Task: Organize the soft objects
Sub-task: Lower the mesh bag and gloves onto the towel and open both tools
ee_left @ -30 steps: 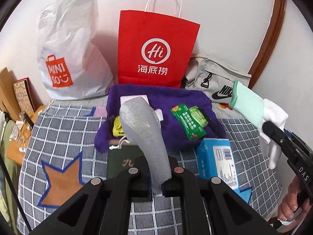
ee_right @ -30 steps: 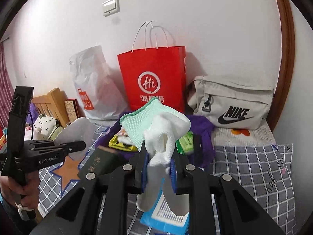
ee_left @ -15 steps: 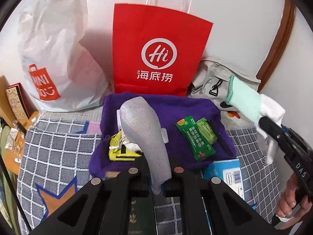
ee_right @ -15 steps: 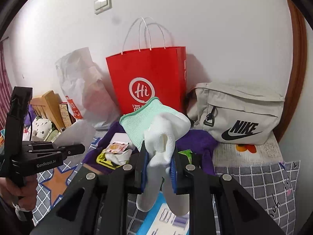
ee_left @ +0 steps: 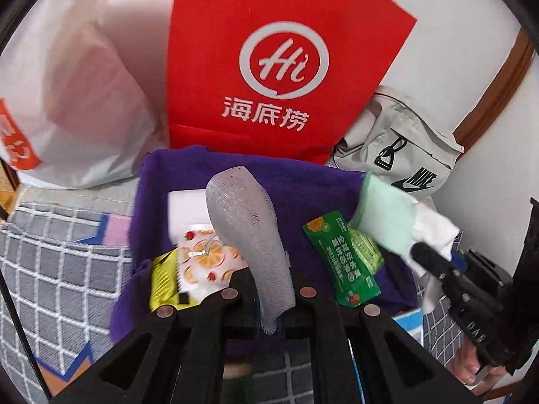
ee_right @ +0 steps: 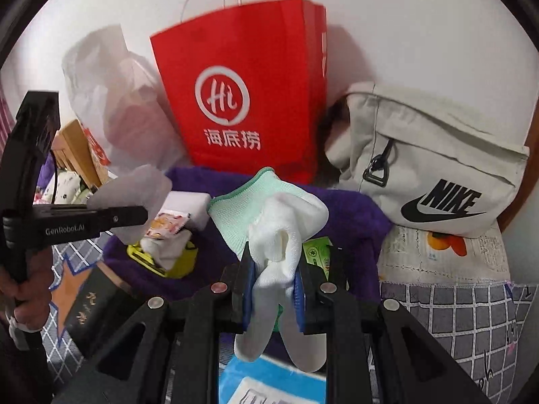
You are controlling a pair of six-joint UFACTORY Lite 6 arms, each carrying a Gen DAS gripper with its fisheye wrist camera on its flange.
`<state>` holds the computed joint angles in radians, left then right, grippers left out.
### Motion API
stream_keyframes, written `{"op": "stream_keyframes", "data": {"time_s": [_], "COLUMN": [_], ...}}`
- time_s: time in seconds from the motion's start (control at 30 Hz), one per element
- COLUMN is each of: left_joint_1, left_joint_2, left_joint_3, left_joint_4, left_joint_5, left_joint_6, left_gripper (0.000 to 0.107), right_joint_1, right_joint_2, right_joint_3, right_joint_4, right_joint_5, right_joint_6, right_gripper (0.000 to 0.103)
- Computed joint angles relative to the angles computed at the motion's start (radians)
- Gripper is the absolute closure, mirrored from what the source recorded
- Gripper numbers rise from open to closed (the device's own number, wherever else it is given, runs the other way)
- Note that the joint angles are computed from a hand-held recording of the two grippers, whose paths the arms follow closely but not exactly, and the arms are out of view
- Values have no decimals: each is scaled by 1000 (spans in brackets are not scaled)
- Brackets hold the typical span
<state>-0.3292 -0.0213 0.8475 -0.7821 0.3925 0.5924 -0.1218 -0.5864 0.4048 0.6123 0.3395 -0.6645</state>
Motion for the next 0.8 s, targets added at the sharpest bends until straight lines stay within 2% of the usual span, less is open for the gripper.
{"op": "stream_keyframes", "data": {"time_s": [0.13,0.33,0.5,0.63,0.7,0.73,0.8], "left_joint_1": [-19,-61,-74,-80,-82,-83,-82], "left_joint_2": [119,252,321,372,376,377,373], "left_joint_3": [68,170,223,266,270,272,269], "left_joint_4": [-86,37,118,150,156,163,158], "left_joint_5": [-12,-41,-62,-56,-51,-52,-52], "left_joint_6": [67,-46,-116,-150,-152,-155,-146], "left_gripper": [100,100,100,98,93,84,71], "right_joint_1": [5,16,22,43,50,47,55], "right_joint_2": [174,367,437,500,520,530,532], "right_joint_3": [47,106,137,173,182,185,181], "right_joint_4": [180,351,419,388,405,442,491], "right_joint_5": [-40,-89,-103,-121,-125,-126,-148], "right_joint_6": [-203,-403,-481,-461,-491,-537,-586], "right_gripper": [83,83,79,79,73,71,54]}}
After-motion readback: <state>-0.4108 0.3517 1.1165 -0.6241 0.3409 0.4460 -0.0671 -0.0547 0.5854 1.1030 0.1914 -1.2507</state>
